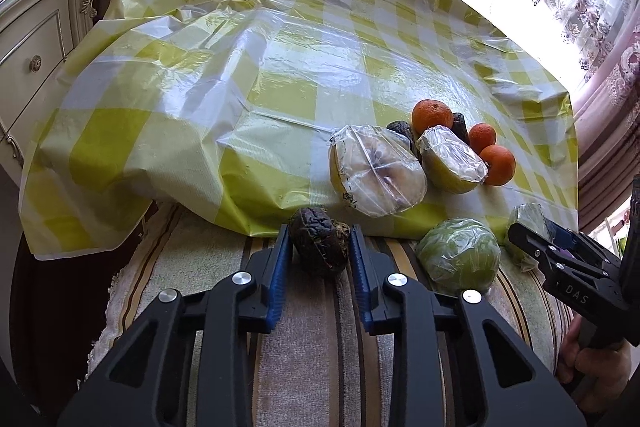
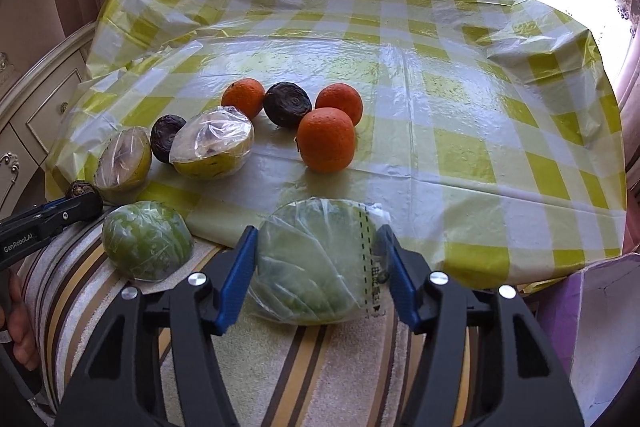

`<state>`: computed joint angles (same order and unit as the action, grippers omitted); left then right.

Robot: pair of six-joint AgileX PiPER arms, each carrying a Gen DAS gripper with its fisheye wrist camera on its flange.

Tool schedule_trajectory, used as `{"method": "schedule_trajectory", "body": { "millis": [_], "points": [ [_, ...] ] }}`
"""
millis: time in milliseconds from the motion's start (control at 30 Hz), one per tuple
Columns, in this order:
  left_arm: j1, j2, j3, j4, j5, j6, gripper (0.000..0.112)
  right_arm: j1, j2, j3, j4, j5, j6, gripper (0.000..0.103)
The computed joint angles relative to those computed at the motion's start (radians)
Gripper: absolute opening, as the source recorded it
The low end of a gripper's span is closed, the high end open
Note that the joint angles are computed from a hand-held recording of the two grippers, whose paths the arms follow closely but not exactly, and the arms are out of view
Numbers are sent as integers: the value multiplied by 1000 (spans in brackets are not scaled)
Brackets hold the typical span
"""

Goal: Organize fruits
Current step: 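Grasp the bagged green cabbage with the right tool while the left tool grasps a dark brown fruit, then carry cabbage and dark fruit into the purple-rimmed white box while both tools open to release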

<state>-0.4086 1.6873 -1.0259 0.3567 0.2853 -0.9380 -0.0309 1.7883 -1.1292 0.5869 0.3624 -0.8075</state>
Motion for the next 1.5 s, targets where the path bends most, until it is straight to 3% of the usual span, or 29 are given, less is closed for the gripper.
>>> {"method": "schedule_trajectory", "body": {
  "millis": [267, 467, 600, 767, 933, 1133, 1500],
  "points": [
    [-18, -50, 57, 201, -15, -221, 27, -91, -24, 18, 246, 105, -218, 60],
    [-46, -80, 63, 342, 11, -359, 26, -198, -54, 19, 407, 254, -353, 60],
    [-63, -94, 54, 389, 38, -404, 26, -267, -71, -4, 451, 370, -375, 60],
    [-89, -120, 43, 433, 74, -438, 26, -337, -97, -22, 473, 438, -378, 60],
    [-126, -130, -5, 443, 114, -423, 26, -389, -116, -43, 429, 437, -332, 60],
    [-190, -97, -102, 408, 153, -354, 26, -499, -93, -73, 431, 506, -345, 60],
    [-309, 131, -438, 165, 219, -32, 26, -720, 26, -160, 454, 627, -363, 60]
  ]
}}
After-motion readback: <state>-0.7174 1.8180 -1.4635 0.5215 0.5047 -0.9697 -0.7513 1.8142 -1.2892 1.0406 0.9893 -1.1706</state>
